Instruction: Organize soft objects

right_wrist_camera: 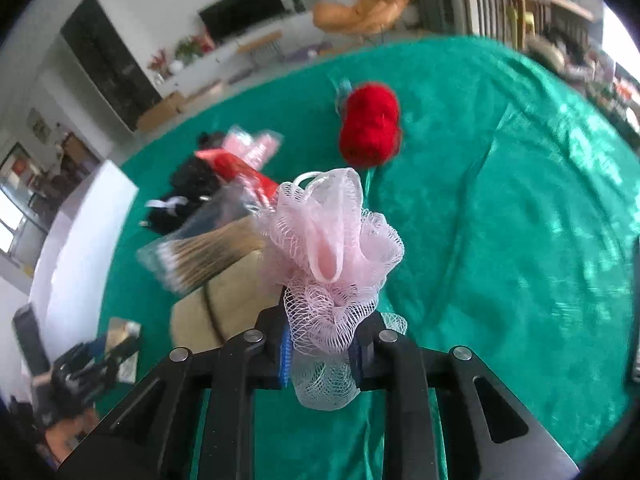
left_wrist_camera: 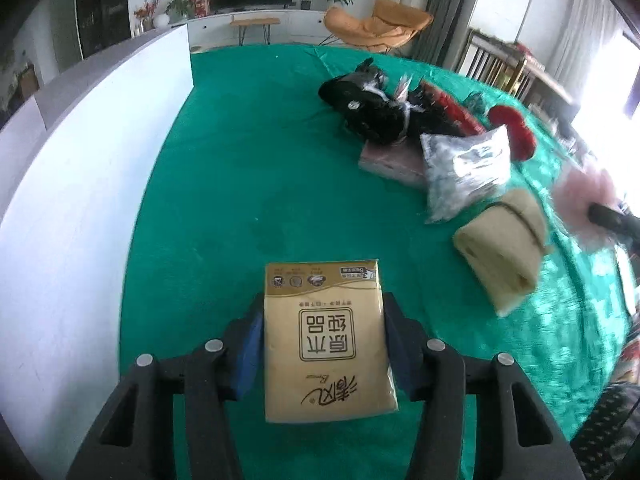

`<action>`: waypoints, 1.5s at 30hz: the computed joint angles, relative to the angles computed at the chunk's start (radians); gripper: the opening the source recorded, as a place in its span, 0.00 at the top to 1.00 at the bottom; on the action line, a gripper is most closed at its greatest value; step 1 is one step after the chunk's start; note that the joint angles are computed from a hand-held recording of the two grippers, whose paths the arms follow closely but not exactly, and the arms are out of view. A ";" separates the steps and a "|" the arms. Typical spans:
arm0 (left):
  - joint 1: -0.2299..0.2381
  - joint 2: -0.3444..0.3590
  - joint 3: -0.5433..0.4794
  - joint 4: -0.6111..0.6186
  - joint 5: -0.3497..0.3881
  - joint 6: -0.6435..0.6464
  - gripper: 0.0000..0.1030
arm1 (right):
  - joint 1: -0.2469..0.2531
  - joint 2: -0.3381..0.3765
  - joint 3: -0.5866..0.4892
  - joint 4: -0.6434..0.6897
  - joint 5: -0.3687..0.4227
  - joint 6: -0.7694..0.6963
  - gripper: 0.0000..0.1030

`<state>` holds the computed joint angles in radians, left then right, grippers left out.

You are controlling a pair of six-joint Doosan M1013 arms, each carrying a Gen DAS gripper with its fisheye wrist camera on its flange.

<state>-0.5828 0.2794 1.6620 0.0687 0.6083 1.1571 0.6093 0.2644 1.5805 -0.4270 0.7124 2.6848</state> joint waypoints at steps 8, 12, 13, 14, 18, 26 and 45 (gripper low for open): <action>0.022 -0.125 0.052 -0.233 -0.100 0.126 0.48 | 0.090 -0.034 -0.046 -0.087 -0.021 -0.053 0.77; 0.062 -0.216 0.072 -0.076 -0.118 0.018 0.48 | 0.129 0.015 -0.150 0.039 -0.105 -0.243 0.77; 0.076 -0.235 0.076 -0.016 -0.110 -0.029 0.48 | 0.135 0.030 -0.176 0.094 -0.120 -0.299 0.77; 0.093 -0.251 0.079 0.039 -0.094 -0.075 0.48 | 0.141 0.050 -0.209 0.168 -0.135 -0.371 0.77; 0.161 -0.291 0.093 0.291 0.006 -0.276 0.48 | 0.164 0.155 -0.373 0.529 -0.148 -0.704 0.77; 0.279 -0.259 0.111 0.420 0.236 -0.405 0.02 | 0.213 0.411 -0.736 0.773 0.090 -0.896 0.28; 0.064 -0.271 0.088 0.227 -0.041 -0.211 0.02 | 0.177 0.148 -0.117 -0.417 0.266 0.200 0.28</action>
<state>-0.5185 0.0083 1.7497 0.2955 0.5678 0.9461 0.7864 0.4123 1.4630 -0.8437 0.9788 2.8847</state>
